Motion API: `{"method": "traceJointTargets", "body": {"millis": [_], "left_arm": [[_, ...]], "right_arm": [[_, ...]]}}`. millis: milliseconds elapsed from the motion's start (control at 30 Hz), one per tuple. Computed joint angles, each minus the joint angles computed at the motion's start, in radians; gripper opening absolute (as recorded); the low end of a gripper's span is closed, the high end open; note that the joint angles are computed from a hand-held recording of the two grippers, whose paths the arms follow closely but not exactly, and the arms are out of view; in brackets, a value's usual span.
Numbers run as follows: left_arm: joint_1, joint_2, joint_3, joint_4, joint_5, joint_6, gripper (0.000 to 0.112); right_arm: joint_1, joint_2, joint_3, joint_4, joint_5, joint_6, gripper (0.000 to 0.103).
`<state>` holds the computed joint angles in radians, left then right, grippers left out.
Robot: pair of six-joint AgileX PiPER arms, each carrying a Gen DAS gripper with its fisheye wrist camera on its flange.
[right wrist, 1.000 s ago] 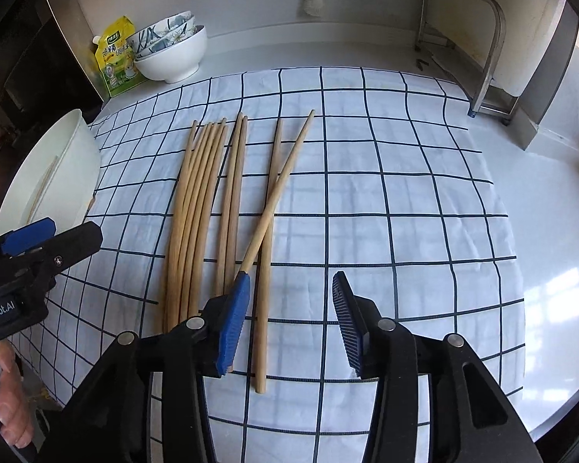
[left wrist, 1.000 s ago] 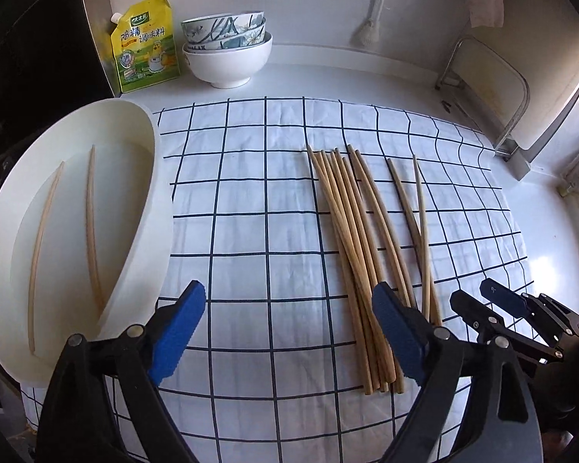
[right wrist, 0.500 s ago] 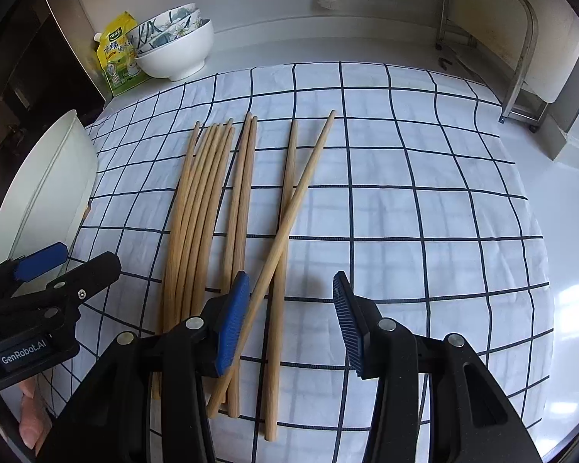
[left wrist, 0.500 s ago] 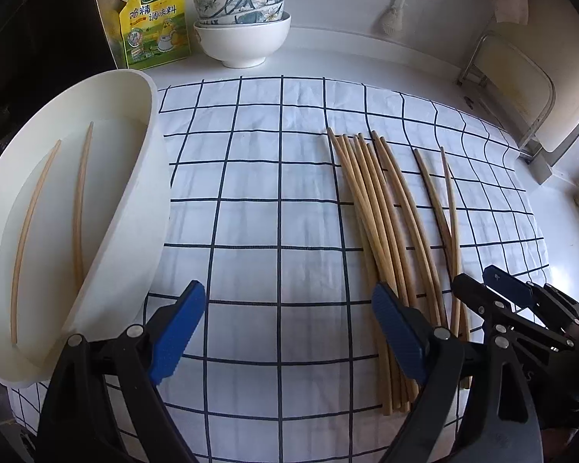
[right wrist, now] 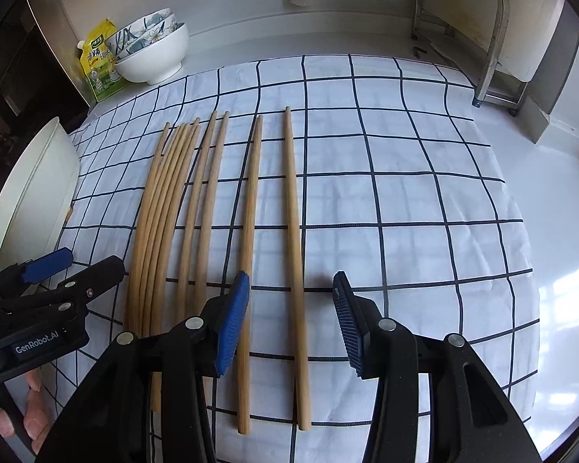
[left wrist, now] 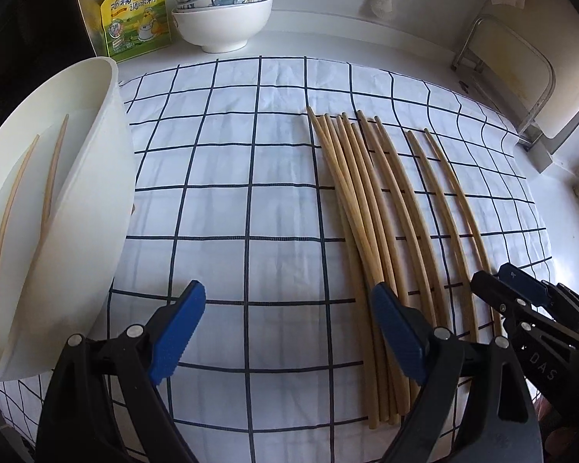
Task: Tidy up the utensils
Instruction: 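Close the right tool on a chopstick while the left tool grasps another chopstick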
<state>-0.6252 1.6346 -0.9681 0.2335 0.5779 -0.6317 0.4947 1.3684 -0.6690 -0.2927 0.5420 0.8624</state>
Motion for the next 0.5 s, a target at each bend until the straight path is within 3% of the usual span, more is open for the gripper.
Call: {"method": "traceJointTargets", "body": {"millis": [500], "left_arm": [[-0.018, 0.049, -0.025, 0.054, 0.036, -0.060, 0.087]], "right_arm": [[-0.061, -0.053, 0.042, -0.015, 0.004, -0.017, 0.043]]}}
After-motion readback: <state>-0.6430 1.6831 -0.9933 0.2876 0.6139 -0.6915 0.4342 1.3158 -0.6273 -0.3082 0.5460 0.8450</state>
